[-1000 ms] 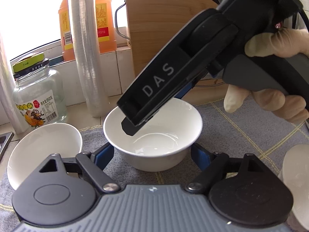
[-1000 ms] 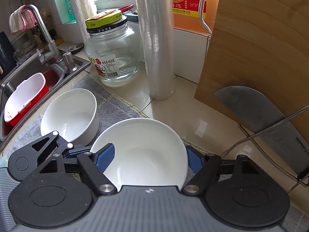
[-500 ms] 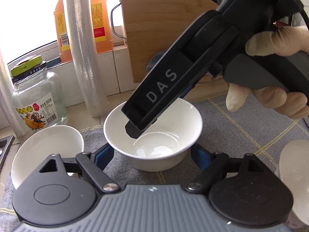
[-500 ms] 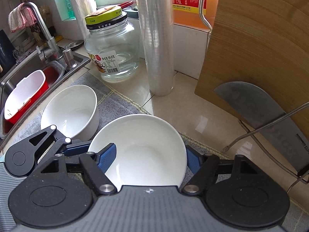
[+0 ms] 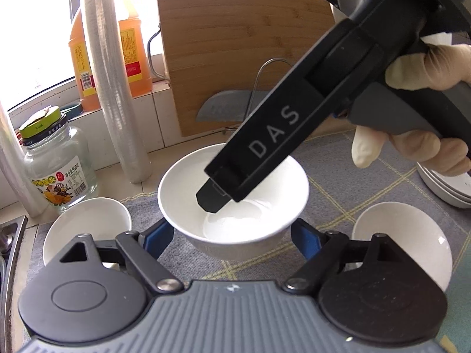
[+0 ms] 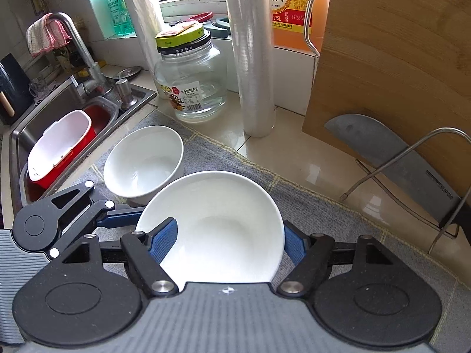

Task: Organize plates and bowls
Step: 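Carry the held bowl and lower it onto the plate stack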

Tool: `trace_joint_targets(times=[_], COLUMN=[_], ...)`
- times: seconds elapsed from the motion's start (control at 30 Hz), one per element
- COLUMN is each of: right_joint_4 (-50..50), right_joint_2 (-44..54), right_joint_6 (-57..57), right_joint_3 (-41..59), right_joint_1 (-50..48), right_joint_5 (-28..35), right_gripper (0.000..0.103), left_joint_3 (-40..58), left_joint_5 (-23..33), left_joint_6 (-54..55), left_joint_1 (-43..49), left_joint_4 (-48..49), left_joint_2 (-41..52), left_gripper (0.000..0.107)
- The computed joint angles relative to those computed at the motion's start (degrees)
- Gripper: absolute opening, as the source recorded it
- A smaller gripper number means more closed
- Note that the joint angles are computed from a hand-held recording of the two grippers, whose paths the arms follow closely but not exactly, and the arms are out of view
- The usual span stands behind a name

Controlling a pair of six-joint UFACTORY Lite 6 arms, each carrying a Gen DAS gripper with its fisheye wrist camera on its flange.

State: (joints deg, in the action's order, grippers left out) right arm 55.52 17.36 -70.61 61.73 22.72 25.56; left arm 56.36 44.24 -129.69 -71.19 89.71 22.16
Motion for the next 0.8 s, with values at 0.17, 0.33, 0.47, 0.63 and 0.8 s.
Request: trace_joint_targets(times=[0.17, 0.33, 0.47, 0.63, 0.8], right_joint_4=[-0.7, -1.5, -4.8, -9.9, -11.5], right_joint_2=[-9.4, -20.2, -28.7, -37.1, -42.5], right_joint_6=[1.5, 3.1, 6.4, 10.9, 11.9], right_joint_3=[-9.0, -18.7, -25.4, -32.2, -37.1], right_joint_1=[-1.0, -4.3, -7.2, -11.3, -15.1], right_joint_5=[-0.9, -0.4, -0.2, 0.3, 1.1], right_gripper=[0.08, 0.081, 0.081, 0.081, 0.081], left_joint_3=[0.1, 1.9, 4.5, 7.4, 9.5], left_joint_5=[-0.4, -0.4, -1.1, -3.3, -5.7], left_joint_6=[2.8, 5.1, 5.8, 4.7, 4.5], left_joint_1=[-3.3, -7.1, -9.3, -10.3, -10.5], left_joint_4=[-1.9, -3.2, -2.6, 0.8, 2.5], left_joint_2=[-2.3, -2.4, -0.7, 2.5, 5.0], left_gripper=[0.086, 0.086, 0.086, 0.086, 0.086])
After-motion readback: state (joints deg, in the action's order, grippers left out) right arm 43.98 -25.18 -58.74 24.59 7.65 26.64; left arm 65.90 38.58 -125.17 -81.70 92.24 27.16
